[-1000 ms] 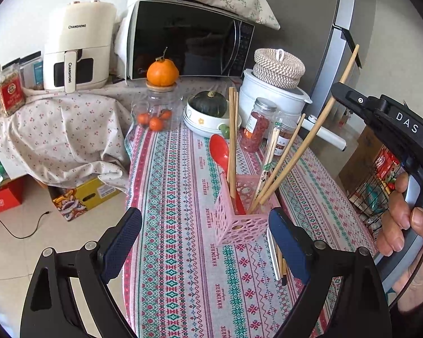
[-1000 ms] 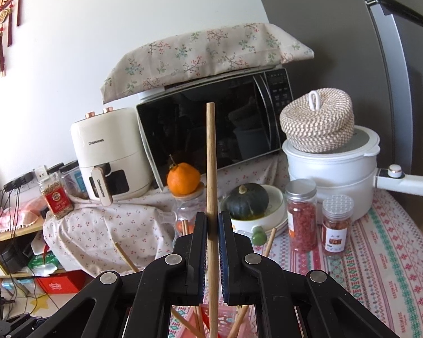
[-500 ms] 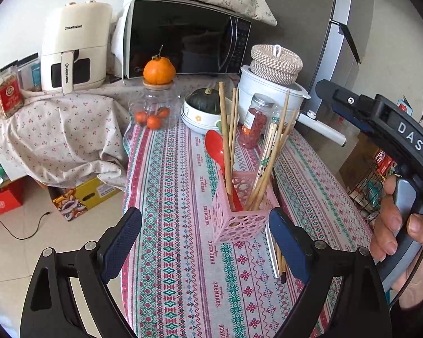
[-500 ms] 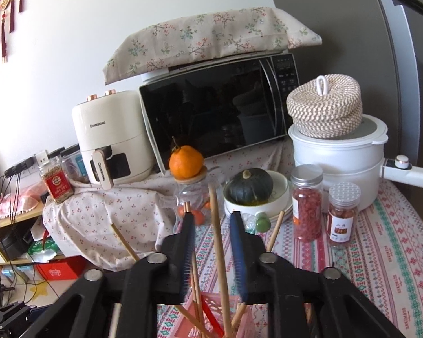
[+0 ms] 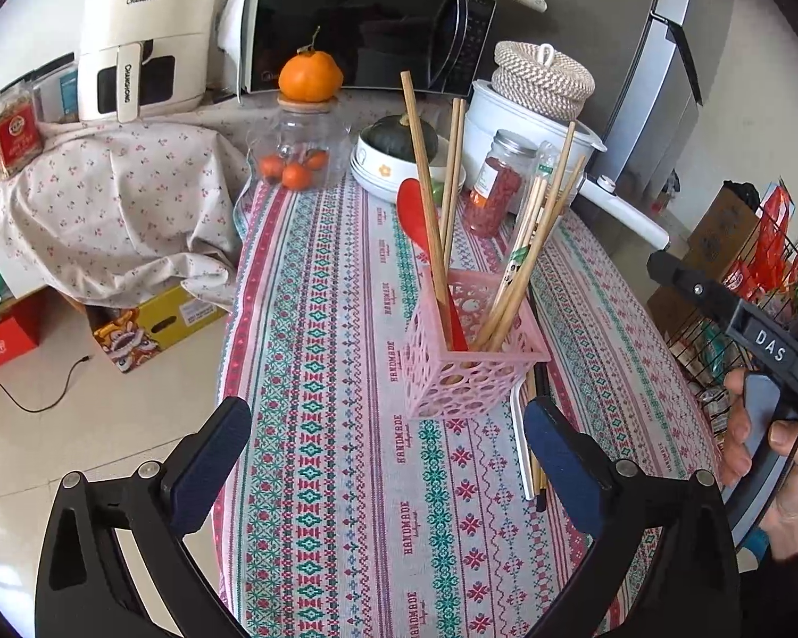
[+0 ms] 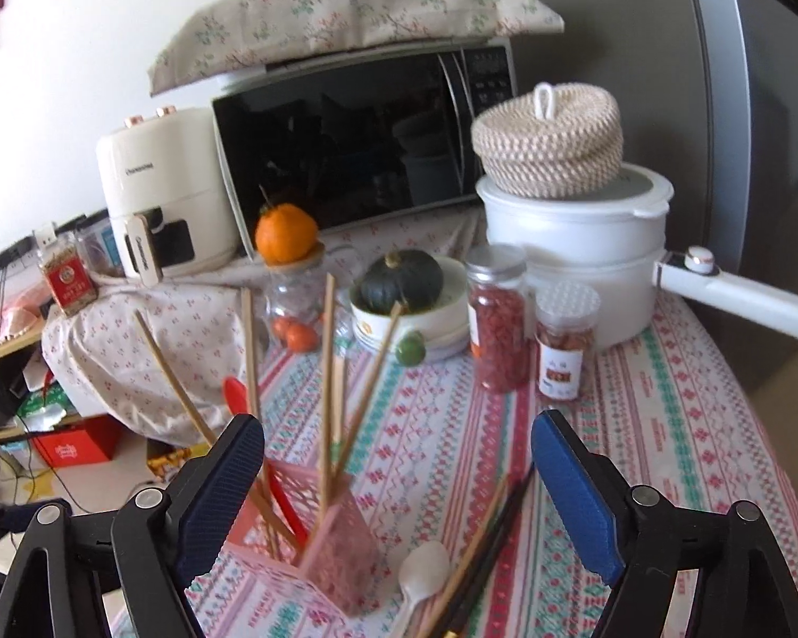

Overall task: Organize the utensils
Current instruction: 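Lower the right tool onto a black chopstick and close on it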

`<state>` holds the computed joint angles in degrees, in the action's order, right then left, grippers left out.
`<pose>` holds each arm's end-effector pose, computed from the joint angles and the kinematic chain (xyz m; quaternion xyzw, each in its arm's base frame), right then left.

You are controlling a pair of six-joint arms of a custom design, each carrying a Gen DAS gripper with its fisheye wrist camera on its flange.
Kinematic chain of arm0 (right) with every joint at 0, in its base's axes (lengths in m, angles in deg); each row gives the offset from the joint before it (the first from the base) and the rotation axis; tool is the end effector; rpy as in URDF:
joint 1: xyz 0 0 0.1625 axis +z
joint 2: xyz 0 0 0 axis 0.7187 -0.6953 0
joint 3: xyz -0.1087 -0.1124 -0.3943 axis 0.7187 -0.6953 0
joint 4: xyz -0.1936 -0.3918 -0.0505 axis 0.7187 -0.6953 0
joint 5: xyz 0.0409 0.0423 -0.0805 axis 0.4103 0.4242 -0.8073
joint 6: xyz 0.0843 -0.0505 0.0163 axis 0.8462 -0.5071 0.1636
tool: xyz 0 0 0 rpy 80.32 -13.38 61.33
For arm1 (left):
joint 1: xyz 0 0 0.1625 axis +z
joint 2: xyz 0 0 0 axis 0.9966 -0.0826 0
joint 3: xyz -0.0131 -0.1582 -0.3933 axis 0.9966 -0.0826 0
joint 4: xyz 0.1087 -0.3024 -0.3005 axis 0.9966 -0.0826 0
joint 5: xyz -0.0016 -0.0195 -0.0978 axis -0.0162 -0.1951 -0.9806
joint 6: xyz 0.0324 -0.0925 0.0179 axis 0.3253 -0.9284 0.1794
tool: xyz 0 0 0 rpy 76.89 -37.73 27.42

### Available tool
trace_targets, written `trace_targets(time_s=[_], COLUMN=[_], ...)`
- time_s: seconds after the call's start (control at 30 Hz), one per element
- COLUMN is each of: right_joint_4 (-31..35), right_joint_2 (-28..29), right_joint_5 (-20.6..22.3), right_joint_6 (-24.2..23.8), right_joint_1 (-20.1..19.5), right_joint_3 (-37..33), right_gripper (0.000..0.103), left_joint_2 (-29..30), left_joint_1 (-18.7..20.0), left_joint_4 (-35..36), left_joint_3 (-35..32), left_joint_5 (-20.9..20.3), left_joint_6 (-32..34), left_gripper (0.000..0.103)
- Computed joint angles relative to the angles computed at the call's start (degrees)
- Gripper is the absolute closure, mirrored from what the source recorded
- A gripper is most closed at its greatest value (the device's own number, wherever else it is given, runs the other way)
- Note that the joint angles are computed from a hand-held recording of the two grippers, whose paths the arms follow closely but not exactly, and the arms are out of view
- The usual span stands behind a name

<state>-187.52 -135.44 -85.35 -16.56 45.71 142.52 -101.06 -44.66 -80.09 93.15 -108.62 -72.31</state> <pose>0.1340 -0.7060 0.4757 0.2581 -0.8482 0.4034 0.2261 -0.4694 -0.6751 0.0864 0.1270 0.9031 -0.3129 0.2651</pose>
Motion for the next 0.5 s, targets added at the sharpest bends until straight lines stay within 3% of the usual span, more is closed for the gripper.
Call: trace_targets(time_s=[0.23, 0.5], right_joint_4=[6.57, 17.42], right_joint_2=[3.12, 8.03], right_joint_5=[-10.2, -16.19], right_joint_6=[3.36, 14.32], right_joint_1=[-2.28, -4.59], right_joint_3=[-4.06, -11.63], right_gripper=[0.017, 0.017], left_joint_2=[0.89, 2.57], left_joint_1=[1.15, 1.54], left_joint_4=[7.2, 10.09], left_joint_3=[-2.5, -5.08], left_joint_5=[-2.27, -3.13], left_joint_6=[-4.58, -3.75], left_gripper=[0.0, 0.0])
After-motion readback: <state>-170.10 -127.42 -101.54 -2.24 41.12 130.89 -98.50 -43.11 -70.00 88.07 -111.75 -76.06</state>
